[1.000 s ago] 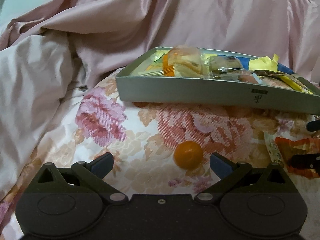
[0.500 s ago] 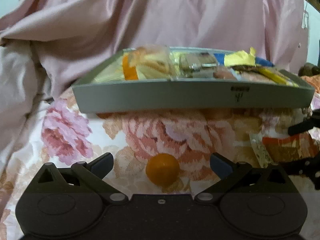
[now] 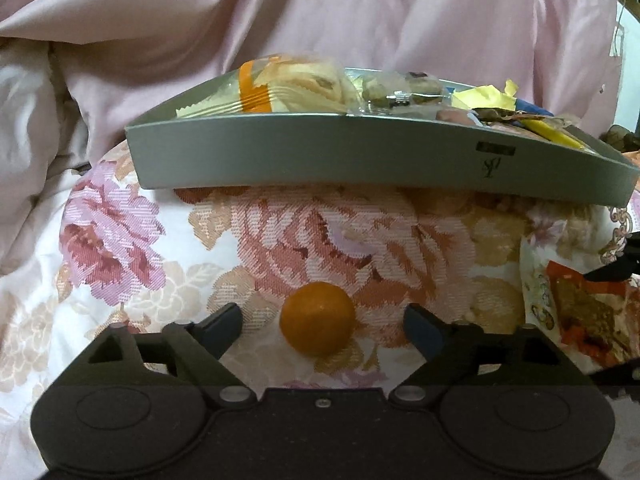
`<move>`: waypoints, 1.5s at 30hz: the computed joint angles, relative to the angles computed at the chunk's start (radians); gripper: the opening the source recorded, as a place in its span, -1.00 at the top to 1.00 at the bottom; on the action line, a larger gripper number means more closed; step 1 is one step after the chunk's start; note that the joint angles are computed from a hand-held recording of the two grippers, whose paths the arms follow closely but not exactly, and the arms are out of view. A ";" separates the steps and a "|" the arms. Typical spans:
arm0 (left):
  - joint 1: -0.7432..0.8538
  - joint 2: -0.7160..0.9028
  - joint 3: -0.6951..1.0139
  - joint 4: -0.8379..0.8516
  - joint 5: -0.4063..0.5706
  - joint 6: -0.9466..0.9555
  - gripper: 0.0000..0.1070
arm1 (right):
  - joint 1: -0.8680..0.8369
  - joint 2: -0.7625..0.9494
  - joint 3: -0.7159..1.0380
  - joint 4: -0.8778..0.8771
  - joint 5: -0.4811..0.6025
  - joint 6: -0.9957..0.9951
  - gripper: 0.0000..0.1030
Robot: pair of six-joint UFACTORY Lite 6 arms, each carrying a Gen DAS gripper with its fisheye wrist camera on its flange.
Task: Organize snacks
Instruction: 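Close the left tool on the mandarin while the right tool grasps the red packet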
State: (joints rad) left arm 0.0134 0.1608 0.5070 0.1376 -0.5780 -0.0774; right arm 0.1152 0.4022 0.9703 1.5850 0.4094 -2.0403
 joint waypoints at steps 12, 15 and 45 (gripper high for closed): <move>-0.014 -0.007 -0.021 -0.041 -0.038 -0.016 0.20 | 0.087 -0.045 -0.070 0.192 -0.143 -0.159 -0.97; -0.037 -0.022 -0.042 -0.082 -0.043 -0.010 0.26 | 0.111 -0.041 -0.072 0.319 -0.173 -0.232 -0.92; -0.274 -0.602 -0.374 -0.592 0.335 0.203 0.27 | 0.173 -0.212 -0.248 0.394 -0.149 -0.131 -0.32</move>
State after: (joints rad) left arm -0.2606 -0.4414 0.1332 -0.4542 -0.2426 0.1256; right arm 0.2883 0.1902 0.7221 1.9795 0.2606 -2.1709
